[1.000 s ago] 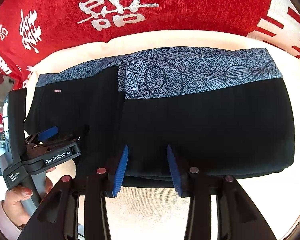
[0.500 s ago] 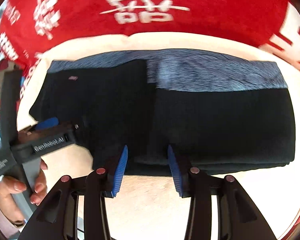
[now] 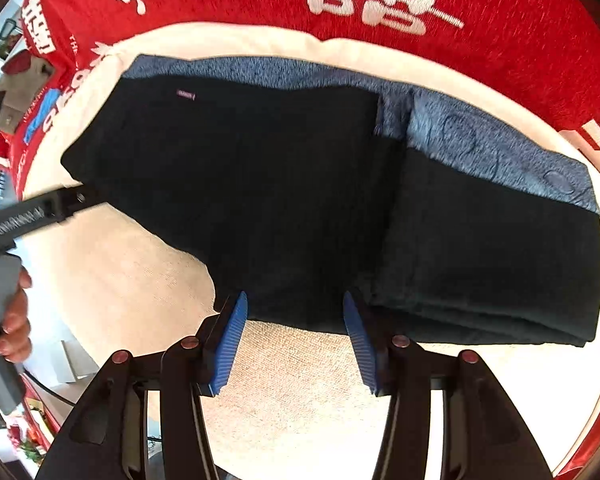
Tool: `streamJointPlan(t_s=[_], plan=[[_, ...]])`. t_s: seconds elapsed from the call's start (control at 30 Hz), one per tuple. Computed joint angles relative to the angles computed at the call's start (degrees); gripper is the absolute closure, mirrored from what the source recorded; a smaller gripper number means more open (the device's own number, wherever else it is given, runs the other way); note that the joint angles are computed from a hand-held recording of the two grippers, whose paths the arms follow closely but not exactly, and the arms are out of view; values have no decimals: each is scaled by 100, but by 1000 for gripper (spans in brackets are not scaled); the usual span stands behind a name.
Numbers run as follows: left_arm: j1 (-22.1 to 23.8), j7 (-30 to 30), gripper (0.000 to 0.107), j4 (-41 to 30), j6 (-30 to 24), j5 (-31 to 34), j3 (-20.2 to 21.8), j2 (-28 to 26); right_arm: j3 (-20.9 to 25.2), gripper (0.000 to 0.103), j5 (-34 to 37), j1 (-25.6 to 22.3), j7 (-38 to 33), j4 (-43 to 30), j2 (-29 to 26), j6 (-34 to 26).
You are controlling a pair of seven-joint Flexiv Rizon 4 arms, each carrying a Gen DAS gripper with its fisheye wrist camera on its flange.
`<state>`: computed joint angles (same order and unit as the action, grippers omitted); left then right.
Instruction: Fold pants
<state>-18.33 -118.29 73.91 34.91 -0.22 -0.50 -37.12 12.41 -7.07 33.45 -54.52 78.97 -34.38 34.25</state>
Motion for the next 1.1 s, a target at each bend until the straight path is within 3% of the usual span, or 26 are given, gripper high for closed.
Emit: streamJointPlan(t_s=[0.4, 0.53, 0.77, 0.9, 1.0, 1.03, 1.1], plan=[[742, 192, 5, 1444, 1843, -1639, -509, 284, 21, 43, 61, 9, -94, -41, -52, -86], [947, 522, 5, 1883, 2373, -2192, -757, 350, 14, 41, 34, 27, -101, -13, -44, -67], [1552, 1733, 5, 2606, 3929, -3805, -1836, 259, 23, 41, 74, 15, -55, 65, -22, 59], [1489, 1877, 5, 2528, 4067, -3979, -1854, 189, 15, 41, 45, 25, -2, 100, -11, 99], [1582, 2259, 5, 2554, 4445, -4257, -2194, 222, 33, 41, 66, 0, -15, 123, 3, 123], [1499, 2274, 5, 2476, 4456, -4171, -2111, 208, 37, 41, 68, -4, -25, 127, 4, 130], [1044, 1796, 5, 2112, 4081, -3667, -1417, 92, 42, 41, 71, -13, -46, 134, 14, 123]])
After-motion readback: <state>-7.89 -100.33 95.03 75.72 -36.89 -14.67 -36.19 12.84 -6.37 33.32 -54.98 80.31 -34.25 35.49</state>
